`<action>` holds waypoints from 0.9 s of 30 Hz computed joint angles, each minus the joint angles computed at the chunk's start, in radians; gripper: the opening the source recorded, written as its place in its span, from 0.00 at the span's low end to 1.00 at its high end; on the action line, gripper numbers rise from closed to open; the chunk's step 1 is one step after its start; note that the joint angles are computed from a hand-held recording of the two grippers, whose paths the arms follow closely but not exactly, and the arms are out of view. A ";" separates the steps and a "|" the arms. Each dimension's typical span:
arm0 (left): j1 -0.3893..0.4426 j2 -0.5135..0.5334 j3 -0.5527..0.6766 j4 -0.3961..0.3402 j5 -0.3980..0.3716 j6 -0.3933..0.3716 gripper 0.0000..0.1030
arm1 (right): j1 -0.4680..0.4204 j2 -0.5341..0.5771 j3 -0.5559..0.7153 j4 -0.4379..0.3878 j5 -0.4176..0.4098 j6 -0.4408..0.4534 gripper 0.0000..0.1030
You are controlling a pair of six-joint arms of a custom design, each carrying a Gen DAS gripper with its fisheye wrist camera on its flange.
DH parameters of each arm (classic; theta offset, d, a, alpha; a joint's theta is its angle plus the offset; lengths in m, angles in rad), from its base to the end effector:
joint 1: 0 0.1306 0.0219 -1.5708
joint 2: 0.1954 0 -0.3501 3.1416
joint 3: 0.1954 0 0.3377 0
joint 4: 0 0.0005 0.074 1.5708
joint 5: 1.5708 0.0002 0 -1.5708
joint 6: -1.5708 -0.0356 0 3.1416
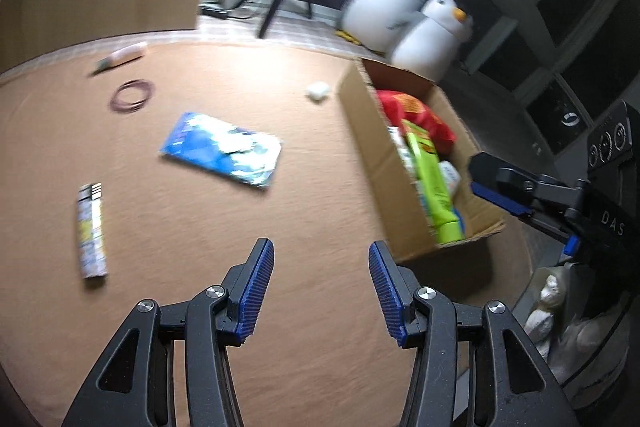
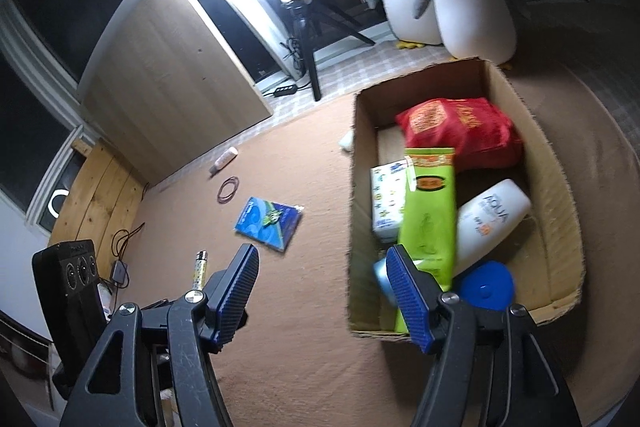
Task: Organize objects
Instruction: 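Move the right tool to the blue card package and close on it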
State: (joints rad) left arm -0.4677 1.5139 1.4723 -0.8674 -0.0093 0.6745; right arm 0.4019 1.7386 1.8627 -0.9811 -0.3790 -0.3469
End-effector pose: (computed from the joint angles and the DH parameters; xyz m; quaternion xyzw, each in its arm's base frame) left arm 0.4238 -0.2142 0.3767 -0.0991 0.9405 -0.1719 0.2757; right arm 0.5024 0.2273 0.4186 -0.0911 0.9181 0.2897 0.2548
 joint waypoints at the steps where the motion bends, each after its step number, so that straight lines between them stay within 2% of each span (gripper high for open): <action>1: 0.009 -0.019 -0.022 -0.003 -0.004 0.003 0.52 | 0.005 -0.001 -0.002 0.005 0.000 -0.003 0.63; 7: 0.082 -0.123 -0.130 -0.005 -0.021 0.015 0.52 | 0.045 -0.012 -0.025 0.040 -0.016 -0.017 0.65; 12: 0.141 -0.193 -0.200 -0.010 -0.023 0.016 0.52 | 0.088 0.003 -0.002 0.016 0.005 0.006 0.66; 18: 0.182 -0.230 -0.252 -0.010 -0.008 0.008 0.52 | 0.123 0.051 0.064 -0.028 0.021 0.022 0.66; 22: 0.193 -0.244 -0.276 0.000 0.000 0.006 0.52 | 0.140 0.132 0.190 -0.108 0.032 0.066 0.66; 25: 0.198 -0.258 -0.297 0.007 0.005 0.009 0.52 | 0.150 0.237 0.349 -0.203 0.033 0.129 0.66; 27: 0.201 -0.272 -0.314 0.010 0.006 0.015 0.52 | 0.160 0.335 0.509 -0.295 0.058 0.164 0.66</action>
